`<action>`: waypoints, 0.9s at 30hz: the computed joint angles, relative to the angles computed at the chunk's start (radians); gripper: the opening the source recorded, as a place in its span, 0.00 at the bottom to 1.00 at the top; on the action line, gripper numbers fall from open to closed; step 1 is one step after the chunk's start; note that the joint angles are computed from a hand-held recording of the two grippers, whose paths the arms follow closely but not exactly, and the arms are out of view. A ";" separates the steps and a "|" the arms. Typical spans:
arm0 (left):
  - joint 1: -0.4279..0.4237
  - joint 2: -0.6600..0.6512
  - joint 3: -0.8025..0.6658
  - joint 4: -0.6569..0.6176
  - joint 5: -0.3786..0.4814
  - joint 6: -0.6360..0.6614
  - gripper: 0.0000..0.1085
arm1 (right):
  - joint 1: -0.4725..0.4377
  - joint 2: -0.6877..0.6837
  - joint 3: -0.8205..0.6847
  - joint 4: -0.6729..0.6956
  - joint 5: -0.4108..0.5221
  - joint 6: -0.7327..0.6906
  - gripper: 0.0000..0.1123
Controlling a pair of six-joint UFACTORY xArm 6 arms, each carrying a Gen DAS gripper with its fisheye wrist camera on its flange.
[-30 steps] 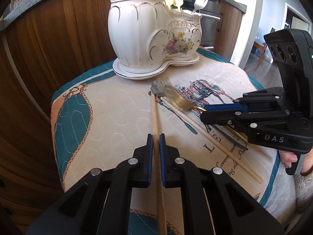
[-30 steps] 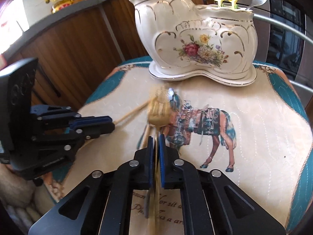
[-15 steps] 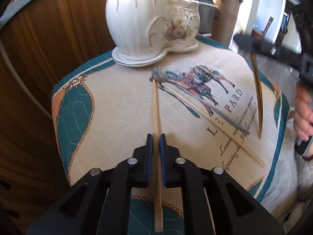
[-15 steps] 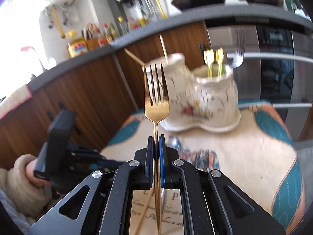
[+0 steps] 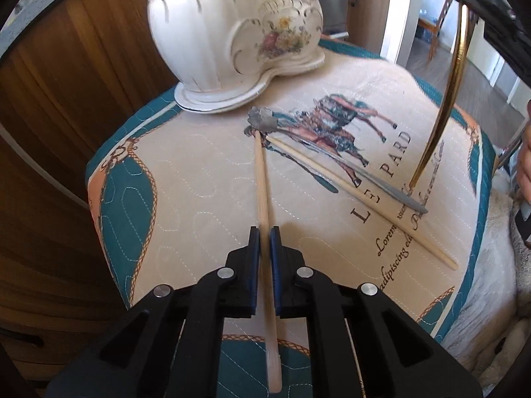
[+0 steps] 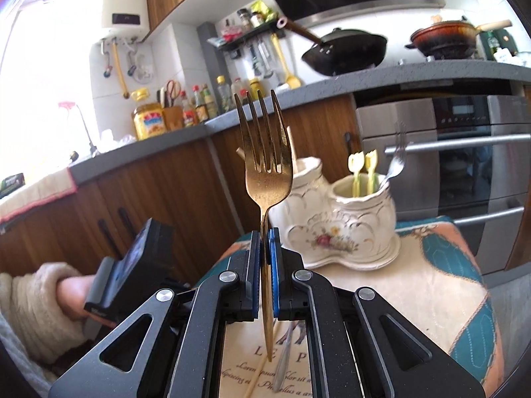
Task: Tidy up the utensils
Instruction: 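Carry the fork to the smaller cup with right tool while left tool carries chopstick to larger cup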
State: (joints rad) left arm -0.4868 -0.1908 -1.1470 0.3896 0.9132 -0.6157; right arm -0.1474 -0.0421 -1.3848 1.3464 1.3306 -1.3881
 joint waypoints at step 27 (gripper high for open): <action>0.261 0.045 -0.181 0.802 -0.775 -0.834 0.06 | 0.252 0.150 -0.316 0.123 -0.605 0.065 0.06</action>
